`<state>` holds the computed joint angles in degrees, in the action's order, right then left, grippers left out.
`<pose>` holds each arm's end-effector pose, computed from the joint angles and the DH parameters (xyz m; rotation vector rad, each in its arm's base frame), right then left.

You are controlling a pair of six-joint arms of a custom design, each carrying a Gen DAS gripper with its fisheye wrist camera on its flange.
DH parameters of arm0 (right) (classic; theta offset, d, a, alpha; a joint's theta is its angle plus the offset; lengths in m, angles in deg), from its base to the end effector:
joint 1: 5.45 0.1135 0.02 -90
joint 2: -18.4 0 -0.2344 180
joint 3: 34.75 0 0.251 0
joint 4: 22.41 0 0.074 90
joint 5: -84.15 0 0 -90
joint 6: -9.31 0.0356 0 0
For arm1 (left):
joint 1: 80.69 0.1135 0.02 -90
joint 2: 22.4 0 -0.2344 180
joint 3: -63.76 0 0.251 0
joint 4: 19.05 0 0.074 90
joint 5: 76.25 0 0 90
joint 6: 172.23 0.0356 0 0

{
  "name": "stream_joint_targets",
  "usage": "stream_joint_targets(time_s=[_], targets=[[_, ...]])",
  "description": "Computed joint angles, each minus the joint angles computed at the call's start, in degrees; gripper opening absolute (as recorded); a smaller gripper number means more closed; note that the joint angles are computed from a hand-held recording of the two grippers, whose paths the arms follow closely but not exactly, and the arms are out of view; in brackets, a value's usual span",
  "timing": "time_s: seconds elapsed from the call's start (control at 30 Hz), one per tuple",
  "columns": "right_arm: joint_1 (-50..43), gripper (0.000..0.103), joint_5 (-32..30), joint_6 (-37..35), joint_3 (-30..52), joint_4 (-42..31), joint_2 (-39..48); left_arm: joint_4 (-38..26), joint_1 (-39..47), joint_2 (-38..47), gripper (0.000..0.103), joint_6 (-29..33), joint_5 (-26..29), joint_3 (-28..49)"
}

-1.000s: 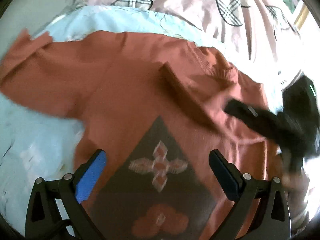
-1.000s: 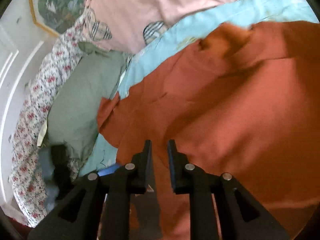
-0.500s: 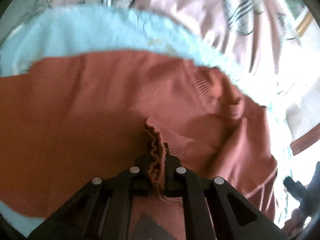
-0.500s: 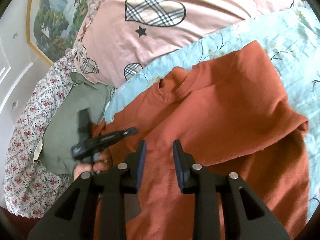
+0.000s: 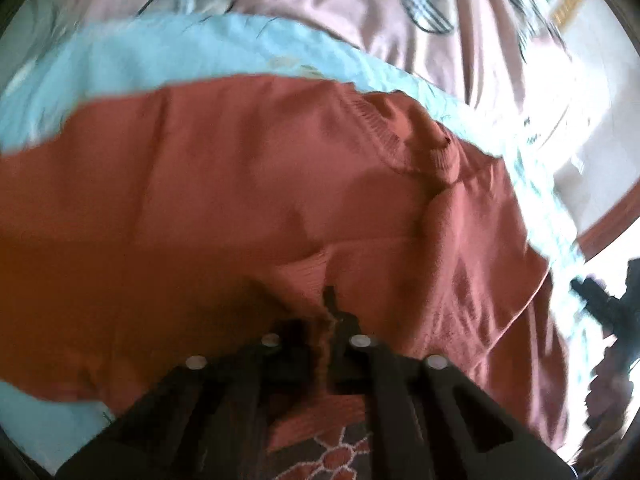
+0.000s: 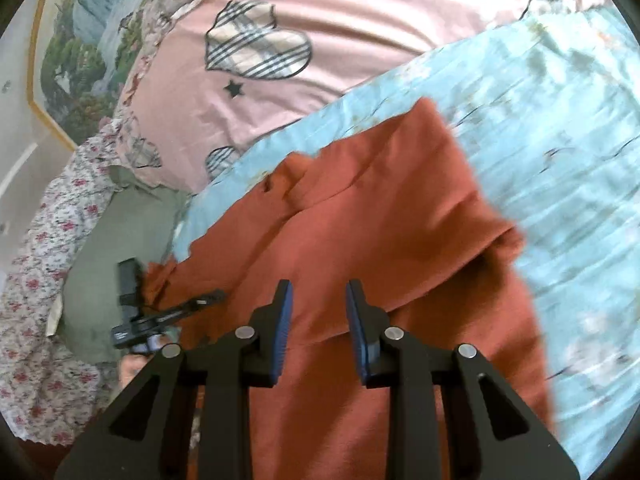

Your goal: Fold small clothes

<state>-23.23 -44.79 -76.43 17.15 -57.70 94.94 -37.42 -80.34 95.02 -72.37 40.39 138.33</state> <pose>0.2397 -0.0534 0.1488 0.2390 2.4397 0.7796 0.3630 -0.0137 0.0581 0.3661 2.5305 -0.5436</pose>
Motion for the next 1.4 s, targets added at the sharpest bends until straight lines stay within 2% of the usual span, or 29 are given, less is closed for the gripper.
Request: stream_joint_targets(time_s=[0.03,0.1,0.13,0.17,0.23,0.27,0.5,0.53,0.57,0.6,0.67,0.73,0.83,0.87,0.93,0.97,1.03,1.07,1.1,1.17,1.23,1.3,1.4], targets=[[-1.4,0.030,1.7,-1.2,1.3,-0.3,1.0,4.5,0.4,-3.4,0.003,-1.2,-1.4,-3.9],[-3.3,0.038,4.1,-2.1,3.3,1.0,3.9,8.7,2.4,-4.2,0.002,-4.3,-2.3,-5.0],[-4.0,0.047,5.8,-2.3,5.8,2.0,7.7,8.4,3.1,-2.6,0.002,-5.6,-3.6,-3.4],[-4.2,0.050,6.9,-2.4,7.7,2.6,10.5,7.3,3.9,-0.5,0.002,-7.0,-4.9,-1.0],[-4.1,0.050,8.5,-3.0,12.4,3.0,16.8,4.3,5.8,2.7,0.003,-7.8,-2.7,2.8],[-3.7,0.050,9.0,-3.5,15.3,3.1,20.5,5.0,6.2,2.4,0.003,-7.9,-1.9,2.4],[1.9,0.050,13.0,-6.0,31.0,0.0,40.7,7.5,4.2,0.5,0.003,-6.5,-4.8,-0.4],[2.4,0.044,13.2,-6.2,31.7,0.3,42.0,7.5,4.1,1.0,0.003,-6.8,-4.8,-0.1],[2.7,0.010,13.0,-6.7,31.8,1.0,42.3,7.3,4.4,1.1,0.003,-6.9,-4.5,0.0],[2.2,0.010,12.2,-7.2,32.8,-0.3,42.6,6.9,4.1,1.0,0.003,-7.2,-4.7,0.2],[0.0,0.009,10.3,-5.5,31.7,0.8,40.2,6.7,3.9,-0.5,0.003,-7.0,-4.0,-0.6],[-0.8,0.009,12.8,-5.7,30.4,2.2,38.6,7.4,3.0,-1.6,0.003,-6.4,-2.8,-1.5],[0.1,0.011,17.0,-6.9,31.7,0.2,41.3,7.9,0.0,-0.3,0.003,-6.0,-6.4,-0.9],[0.4,0.018,17.9,-6.7,30.4,1.0,40.0,7.4,-0.6,1.0,0.003,-6.0,-7.6,0.1],[2.3,0.021,24.3,-4.6,23.0,5.4,31.3,6.3,-0.3,2.5,0.003,-6.3,-7.3,1.4],[3.0,0.022,24.5,-4.2,19.7,7.2,27.5,6.3,0.2,2.7,0.003,-6.4,-6.5,1.5],[4.0,0.027,19.6,-6.6,16.0,7.4,23.0,6.5,0.6,2.5,0.004,-6.3,-5.7,1.3],[5.4,0.028,18.3,-8.7,15.7,5.2,22.8,6.4,0.5,2.5,0.004,-6.2,-6.0,1.3],[6.2,0.028,18.7,-9.9,15.9,3.4,23.7,6.3,0.4,2.4,0.004,-5.9,-6.4,1.2],[6.6,0.024,24.0,-10.3,15.9,3.2,26.6,6.3,0.9,1.7,0.010,-5.4,-6.9,0.3],[2.5,0.024,20.8,-8.0,14.2,4.1,25.1,5.9,3.1,0.7,0.015,-4.4,-6.3,-0.9],[0.8,0.028,18.8,-6.2,12.9,2.2,21.4,6.0,6.3,-1.4,0.015,-3.1,-6.6,-3.1],[2.0,0.043,14.7,-5.8,7.6,0.8,11.8,6.5,11.7,-5.5,0.015,-1.1,-7.3,-6.2]])
